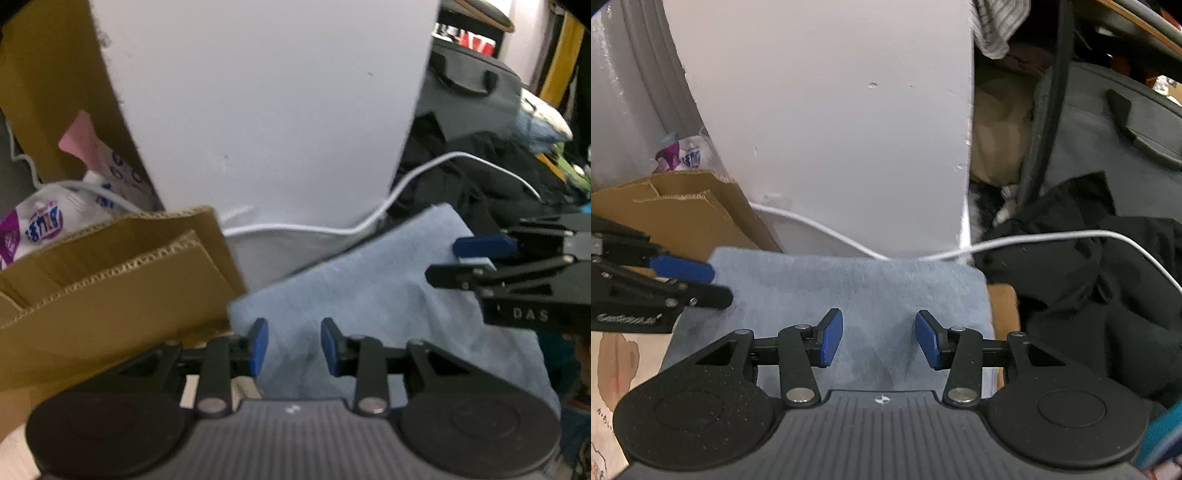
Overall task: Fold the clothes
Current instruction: 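Press the top of the jeans stack flat with both open grippers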
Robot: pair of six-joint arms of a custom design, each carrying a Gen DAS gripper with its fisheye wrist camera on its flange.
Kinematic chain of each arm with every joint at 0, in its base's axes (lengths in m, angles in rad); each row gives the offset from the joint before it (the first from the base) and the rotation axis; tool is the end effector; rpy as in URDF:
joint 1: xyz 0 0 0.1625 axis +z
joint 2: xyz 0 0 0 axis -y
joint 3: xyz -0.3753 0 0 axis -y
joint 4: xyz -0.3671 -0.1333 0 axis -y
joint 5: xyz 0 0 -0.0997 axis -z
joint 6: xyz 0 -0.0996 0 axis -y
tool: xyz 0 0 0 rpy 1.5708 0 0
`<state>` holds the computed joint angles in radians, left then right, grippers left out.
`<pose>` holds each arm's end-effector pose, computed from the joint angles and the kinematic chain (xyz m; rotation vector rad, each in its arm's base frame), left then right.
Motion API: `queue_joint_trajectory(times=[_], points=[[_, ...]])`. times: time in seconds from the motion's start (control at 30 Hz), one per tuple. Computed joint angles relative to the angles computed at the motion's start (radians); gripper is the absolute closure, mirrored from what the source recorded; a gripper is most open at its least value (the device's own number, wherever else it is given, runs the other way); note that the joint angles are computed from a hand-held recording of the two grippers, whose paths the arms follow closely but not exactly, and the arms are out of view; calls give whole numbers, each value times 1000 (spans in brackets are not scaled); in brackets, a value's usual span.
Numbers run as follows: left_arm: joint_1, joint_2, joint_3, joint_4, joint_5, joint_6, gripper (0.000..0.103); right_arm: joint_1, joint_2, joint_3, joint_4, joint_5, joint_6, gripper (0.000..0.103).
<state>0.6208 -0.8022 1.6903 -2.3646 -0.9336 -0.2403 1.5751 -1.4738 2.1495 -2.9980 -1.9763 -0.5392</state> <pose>-0.3632 -0.4964 0.0584 0.9189 2.3663 -0.3702 0.0960 -0.4577 0.3076 0.4659 -2.4119 0.7986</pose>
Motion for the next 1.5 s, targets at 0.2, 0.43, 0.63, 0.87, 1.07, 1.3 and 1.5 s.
queue_joint_trajectory(times=[0.2,0.43,0.63,0.87,1.07,1.3,1.5], points=[[17,28,-15,-25,25,3,74,13,59,-49,19,4,-32,76],[-9,-39,31,1,-40,-45,74,23,64,-80,61,0,8,79],[-39,-91,104,27,-91,-55,74,27,-13,25,52,17,-24,56],[-29,-88,143,10,-74,-43,73,-24,-44,105,21,63,-10,44],[-10,-103,163,-19,-90,-31,73,0,-66,126,56,19,12,43],[-53,-130,206,-17,-59,-52,74,51,-124,195,83,-58,99,43],[-107,-187,320,-80,-65,-125,77,95,-167,229,167,-115,164,45]])
